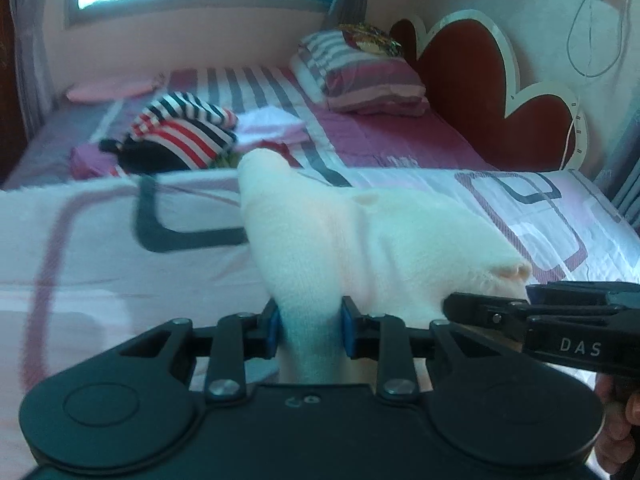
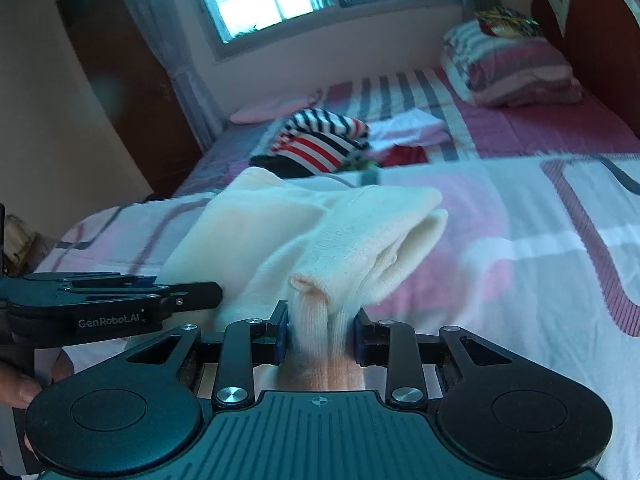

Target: Fold small clothes

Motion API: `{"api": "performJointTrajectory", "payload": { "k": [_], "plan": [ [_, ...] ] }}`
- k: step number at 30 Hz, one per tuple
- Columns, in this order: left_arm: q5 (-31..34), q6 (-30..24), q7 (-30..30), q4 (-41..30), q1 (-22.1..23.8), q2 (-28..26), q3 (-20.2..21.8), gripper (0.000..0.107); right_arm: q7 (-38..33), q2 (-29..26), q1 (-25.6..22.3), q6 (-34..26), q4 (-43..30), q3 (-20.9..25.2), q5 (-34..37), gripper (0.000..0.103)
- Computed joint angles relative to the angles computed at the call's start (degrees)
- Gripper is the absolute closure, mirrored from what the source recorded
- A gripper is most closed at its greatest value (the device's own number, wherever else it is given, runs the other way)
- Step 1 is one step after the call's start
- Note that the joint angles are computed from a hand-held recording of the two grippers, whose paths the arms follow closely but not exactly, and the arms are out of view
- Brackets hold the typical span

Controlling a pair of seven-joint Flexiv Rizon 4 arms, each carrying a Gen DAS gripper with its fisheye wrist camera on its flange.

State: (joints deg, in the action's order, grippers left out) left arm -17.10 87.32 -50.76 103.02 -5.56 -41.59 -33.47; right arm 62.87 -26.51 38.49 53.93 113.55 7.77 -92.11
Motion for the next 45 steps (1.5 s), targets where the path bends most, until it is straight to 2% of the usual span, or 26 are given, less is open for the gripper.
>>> {"api": "performJointTrajectory", "payload": {
  "k": [3,7,15,20,24,28,30,32,34,36,38,40,42,45],
  "plan": [
    [0.5,1.56,0.77,2.37,3.07,1.93,-1.26,0.08,-3.19,-1.97,2.04,-1.62,-4.3,-0.23,1.7,0.073],
    [2.03,3.79,1.79,5.1,7.81,3.82,-2.75,0.08,-4.87,-5.88,4.48,-0.6,-11.21,-2.02,1.56,0.073],
    [6.5,7.12,3.01,8.75,17.88,4.95,-3.84,0.08,-8.81,-20.23,8.11,9.5,-31.59,-8.63,1.47,0.073],
    [8.47,6.24,4.1,11.32,24.06,5.17,-4.44,0.08,-15.53,-30.79,10.83,13.17,-45.57,-10.38,10.44,0.073],
    [6.68,0.98,6.53,11.96,28.09,4.93,-5.5,0.074,-17.9,-35.8,13.56,11.76,-51.62,-10.57,18.3,0.073],
    [4.41,-0.56,11.11,11.82,30.56,3.72,-7.53,0.06,-9.92,-34.88,17.04,8.76,-48.73,-13.86,22.42,0.074],
    [3.16,-1.05,12.76,11.32,30.52,3.19,-7.58,0.051,-3.8,-34.07,18.5,10.48,-46.06,-17.05,22.05,0.074],
    [1.77,-1.84,14.65,10.98,31.6,2.12,-8.59,0.049,2.32,-32.77,20.4,12.48,-43.06,-20.55,20.69,0.074],
    [0.42,-1.67,16.22,11.52,33.32,0.92,-10.41,0.046,4.02,-32.22,21.35,12.72,-41.87,-21.88,20.47,0.073],
    [-0.55,-1.05,16.23,11.98,34.23,0.38,-11.21,0.038,3.28,-32.16,21.33,12.65,-41.76,-21.87,21.08,0.073],
    [-1.11,-1.09,15.79,12.38,35.0,0.27,-11.63,0.035,-0.17,-32.77,20.84,11.77,-43.03,-20.97,23.26,0.073],
    [-1.34,-1.81,15.8,13.16,36.21,0.81,-12.22,0.035,-5.85,-33.23,21.45,8.66,-44.53,-19.41,26.57,0.073],
    [-1.38,-1.87,15.88,14.73,37.02,2.45,-12.04,0.037,-8.02,-33.0,22.2,7.2,-44.65,-18.92,29.0,0.073],
    [-1.32,0.35,16.13,19.43,43.18,4.48,-16.84,0.045,-15.08,-31.67,23.9,0.03,-45.63,-16.87,34.07,0.073]
  ]
}}
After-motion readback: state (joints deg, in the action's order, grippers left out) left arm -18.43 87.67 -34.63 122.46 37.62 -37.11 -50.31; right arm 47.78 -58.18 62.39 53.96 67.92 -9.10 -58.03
